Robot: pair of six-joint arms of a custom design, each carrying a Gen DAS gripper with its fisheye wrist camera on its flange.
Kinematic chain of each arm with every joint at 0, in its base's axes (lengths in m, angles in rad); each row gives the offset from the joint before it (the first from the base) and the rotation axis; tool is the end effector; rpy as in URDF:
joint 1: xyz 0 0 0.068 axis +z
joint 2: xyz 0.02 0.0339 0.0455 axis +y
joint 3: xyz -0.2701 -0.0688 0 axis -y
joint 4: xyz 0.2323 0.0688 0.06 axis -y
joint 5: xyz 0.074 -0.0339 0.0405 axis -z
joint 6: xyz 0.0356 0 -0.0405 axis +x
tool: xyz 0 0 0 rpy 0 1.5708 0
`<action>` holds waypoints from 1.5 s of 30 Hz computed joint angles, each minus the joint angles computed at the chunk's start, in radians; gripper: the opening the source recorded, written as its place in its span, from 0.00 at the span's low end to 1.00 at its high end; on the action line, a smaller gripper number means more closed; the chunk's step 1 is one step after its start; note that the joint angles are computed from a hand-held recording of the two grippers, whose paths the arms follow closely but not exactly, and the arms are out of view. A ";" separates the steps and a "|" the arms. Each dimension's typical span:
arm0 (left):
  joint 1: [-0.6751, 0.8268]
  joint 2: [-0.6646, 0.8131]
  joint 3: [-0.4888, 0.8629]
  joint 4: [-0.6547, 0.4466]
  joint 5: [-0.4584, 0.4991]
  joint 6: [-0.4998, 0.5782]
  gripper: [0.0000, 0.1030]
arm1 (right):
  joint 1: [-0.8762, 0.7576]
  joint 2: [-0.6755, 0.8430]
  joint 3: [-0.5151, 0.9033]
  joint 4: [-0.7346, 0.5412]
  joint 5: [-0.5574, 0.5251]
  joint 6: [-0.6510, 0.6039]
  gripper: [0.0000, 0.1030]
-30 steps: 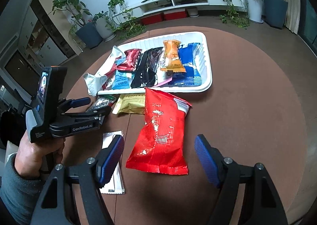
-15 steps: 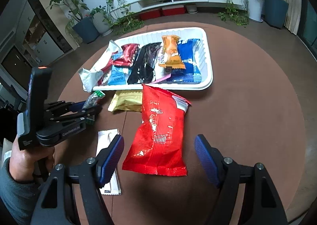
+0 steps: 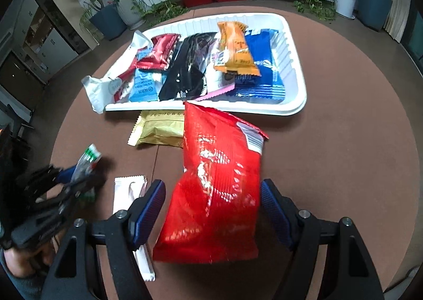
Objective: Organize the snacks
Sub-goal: 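Grasp the green-edged nut bag with the left gripper while the right grasps the red chip bag, then lower the nut bag and red chip bag into the tray and release both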
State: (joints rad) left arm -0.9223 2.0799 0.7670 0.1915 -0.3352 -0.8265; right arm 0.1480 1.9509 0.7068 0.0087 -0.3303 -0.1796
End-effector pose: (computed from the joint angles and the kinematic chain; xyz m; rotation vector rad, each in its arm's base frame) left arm 0.2000 -0.2445 0.0431 0.0240 2.5979 -0.1735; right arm 0.2822 0.0537 0.0619 -0.5284 2.7178 0.4538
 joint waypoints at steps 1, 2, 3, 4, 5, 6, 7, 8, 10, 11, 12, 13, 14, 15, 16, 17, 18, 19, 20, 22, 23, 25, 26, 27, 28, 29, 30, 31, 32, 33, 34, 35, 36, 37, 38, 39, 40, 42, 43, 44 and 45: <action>-0.008 -0.006 -0.012 0.010 -0.003 -0.011 0.23 | 0.004 0.009 0.004 0.000 0.001 0.002 0.70; -0.019 -0.009 -0.019 0.017 -0.007 -0.024 0.23 | 0.009 0.008 -0.006 0.020 0.006 0.004 0.68; -0.030 -0.011 -0.021 0.019 -0.010 -0.036 0.23 | 0.010 0.007 -0.010 0.025 0.008 0.002 0.66; -0.033 -0.010 -0.023 0.025 -0.010 -0.042 0.23 | 0.010 0.003 -0.020 0.035 0.011 0.001 0.65; -0.052 -0.016 -0.033 0.028 -0.018 -0.061 0.23 | 0.008 0.000 -0.024 0.036 0.014 0.000 0.61; -0.061 -0.017 -0.036 0.031 -0.019 -0.070 0.23 | 0.001 -0.003 -0.026 0.034 0.008 -0.002 0.59; -0.063 -0.016 -0.037 0.034 -0.018 -0.072 0.23 | -0.007 -0.005 -0.029 0.029 -0.004 -0.005 0.58; -0.064 -0.014 -0.036 0.039 -0.016 -0.073 0.23 | -0.014 -0.007 -0.032 0.025 -0.011 -0.009 0.56; -0.064 -0.012 -0.034 0.047 -0.010 -0.071 0.23 | -0.028 -0.014 -0.046 0.028 -0.022 -0.017 0.52; -0.064 -0.012 -0.032 0.048 -0.010 -0.070 0.23 | -0.035 -0.019 -0.054 0.031 -0.025 -0.020 0.48; -0.064 -0.012 -0.029 0.049 -0.008 -0.070 0.23 | -0.043 -0.023 -0.058 0.029 -0.031 -0.024 0.45; -0.065 -0.013 -0.028 0.048 -0.008 -0.070 0.23 | -0.052 -0.027 -0.067 0.031 -0.041 -0.027 0.44; -0.067 -0.016 -0.026 0.045 -0.010 -0.070 0.23 | -0.060 -0.027 -0.071 0.031 -0.051 -0.028 0.39; -0.068 -0.019 -0.026 0.043 -0.011 -0.071 0.23 | -0.072 -0.031 -0.078 0.032 -0.061 -0.032 0.38; -0.068 -0.021 -0.025 0.042 -0.011 -0.070 0.23 | -0.083 -0.035 -0.088 0.037 -0.068 -0.035 0.37; -0.068 -0.023 -0.025 0.041 -0.010 -0.071 0.23 | -0.092 -0.039 -0.096 0.042 -0.075 -0.037 0.37; -0.066 -0.025 -0.023 0.043 -0.008 -0.071 0.23 | -0.107 -0.043 -0.105 0.042 -0.087 -0.043 0.37; -0.066 -0.029 -0.026 0.046 -0.008 -0.072 0.23 | -0.117 -0.048 -0.111 0.039 -0.096 -0.047 0.37; -0.067 -0.033 -0.026 0.047 -0.008 -0.071 0.23 | -0.128 -0.055 -0.117 0.037 -0.105 -0.052 0.36; -0.067 -0.041 -0.021 0.038 -0.010 -0.067 0.23 | -0.153 -0.075 -0.132 0.031 -0.130 -0.062 0.36; -0.065 -0.048 -0.022 0.038 -0.011 -0.063 0.23 | -0.169 -0.081 -0.134 0.022 -0.146 -0.068 0.36; -0.051 -0.069 -0.028 0.038 -0.007 -0.054 0.23 | -0.218 -0.099 -0.135 -0.012 -0.186 -0.093 0.36; -0.040 -0.086 -0.032 0.033 -0.006 -0.045 0.23 | -0.241 -0.107 -0.131 -0.030 -0.202 -0.103 0.36; -0.028 -0.102 -0.032 0.024 -0.008 -0.033 0.23 | -0.255 -0.113 -0.124 -0.045 -0.210 -0.108 0.36; -0.018 -0.120 -0.031 0.013 -0.012 -0.023 0.23 | -0.275 -0.118 -0.113 -0.064 -0.220 -0.117 0.36; -0.004 -0.144 -0.027 -0.006 -0.018 -0.006 0.23 | -0.292 -0.119 -0.098 -0.082 -0.228 -0.122 0.36; 0.012 -0.169 -0.019 -0.029 -0.024 0.012 0.23 | -0.315 -0.121 -0.074 -0.107 -0.239 -0.123 0.36; 0.027 -0.189 -0.012 -0.047 -0.026 0.030 0.23 | -0.323 -0.118 -0.055 -0.117 -0.244 -0.115 0.36; 0.047 -0.208 0.000 -0.067 -0.024 0.051 0.23 | -0.334 -0.123 -0.034 -0.137 -0.251 -0.110 0.36; 0.067 -0.223 0.017 -0.089 -0.022 0.073 0.23 | -0.339 -0.124 -0.005 -0.159 -0.256 -0.101 0.36; 0.093 -0.236 0.044 -0.118 -0.019 0.106 0.23 | -0.338 -0.130 0.028 -0.182 -0.258 -0.091 0.36; 0.115 -0.243 0.073 -0.145 -0.016 0.130 0.23 | -0.331 -0.136 0.057 -0.201 -0.258 -0.083 0.36; 0.144 -0.246 0.106 -0.170 -0.006 0.159 0.23 | -0.315 -0.145 0.084 -0.215 -0.252 -0.071 0.36; 0.165 -0.243 0.135 -0.191 0.001 0.178 0.23 | -0.290 -0.153 0.114 -0.228 -0.245 -0.054 0.36; 0.185 -0.237 0.168 -0.214 0.006 0.196 0.23 | -0.269 -0.159 0.149 -0.244 -0.241 -0.039 0.36; 0.207 -0.227 0.204 -0.236 0.017 0.214 0.23 | -0.243 -0.160 0.187 -0.258 -0.236 -0.020 0.36; 0.232 -0.210 0.242 -0.253 0.032 0.228 0.23 | -0.227 -0.158 0.215 -0.269 -0.233 -0.010 0.36; 0.283 -0.171 0.315 -0.285 0.063 0.245 0.23 | -0.176 -0.140 0.299 -0.303 -0.225 0.014 0.36; 0.303 -0.154 0.342 -0.296 0.077 0.248 0.23 | -0.151 -0.126 0.330 -0.309 -0.217 0.027 0.36; 0.322 -0.128 0.378 -0.311 0.085 0.250 0.23 | -0.132 -0.103 0.370 -0.324 -0.210 0.031 0.36; 0.330 -0.108 0.409 -0.330 0.082 0.253 0.23 | -0.106 -0.079 0.408 -0.334 -0.200 0.043 0.36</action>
State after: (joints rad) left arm -0.5921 1.9721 1.1764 -0.1385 -0.2532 -0.5731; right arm 0.0419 1.8714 1.1143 -0.3254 -0.5298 -0.1371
